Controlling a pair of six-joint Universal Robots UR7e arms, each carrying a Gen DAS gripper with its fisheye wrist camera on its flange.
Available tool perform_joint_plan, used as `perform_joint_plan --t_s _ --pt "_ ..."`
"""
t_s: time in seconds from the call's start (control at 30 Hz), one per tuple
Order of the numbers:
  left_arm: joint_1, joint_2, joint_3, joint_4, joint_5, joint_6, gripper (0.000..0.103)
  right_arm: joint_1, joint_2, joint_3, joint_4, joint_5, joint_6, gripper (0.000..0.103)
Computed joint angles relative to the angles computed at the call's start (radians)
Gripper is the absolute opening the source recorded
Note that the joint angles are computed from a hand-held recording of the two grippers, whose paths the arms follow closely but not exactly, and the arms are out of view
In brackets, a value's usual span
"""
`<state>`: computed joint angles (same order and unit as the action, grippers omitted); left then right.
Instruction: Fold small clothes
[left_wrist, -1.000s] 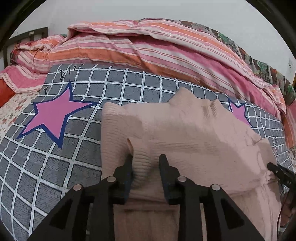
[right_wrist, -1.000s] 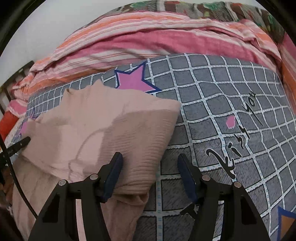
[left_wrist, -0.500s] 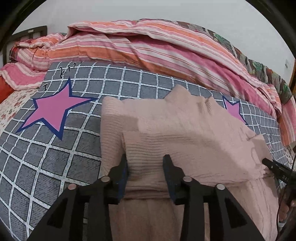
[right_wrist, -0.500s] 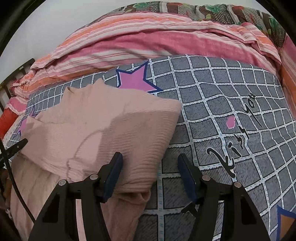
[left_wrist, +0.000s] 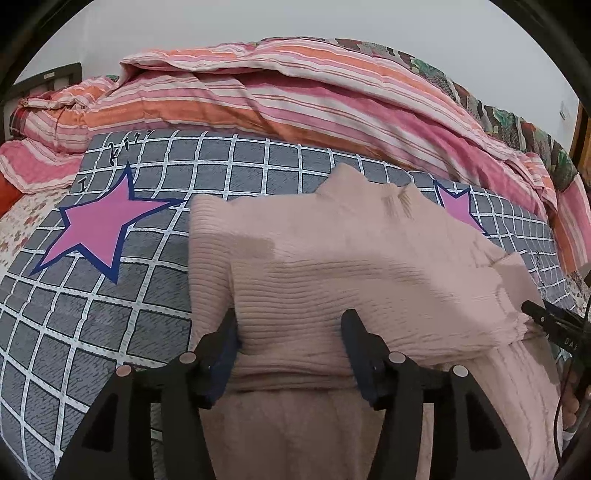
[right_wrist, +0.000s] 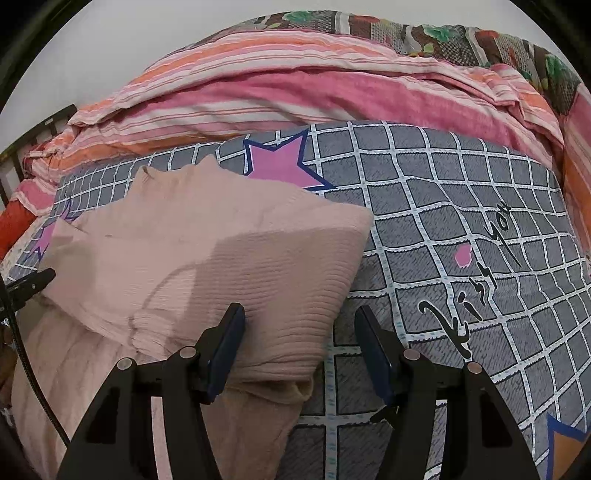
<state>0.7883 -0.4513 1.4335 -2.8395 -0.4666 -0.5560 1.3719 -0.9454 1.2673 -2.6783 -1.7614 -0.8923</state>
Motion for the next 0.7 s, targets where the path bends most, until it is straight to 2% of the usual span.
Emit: perform_joint_plan --t_s 0.7 --pt "-0.002 0.002 -0.002 0.019 0.01 0.003 0.059 -0.002 -0.007 0.013 -0.014 0.003 0.002 0.061"
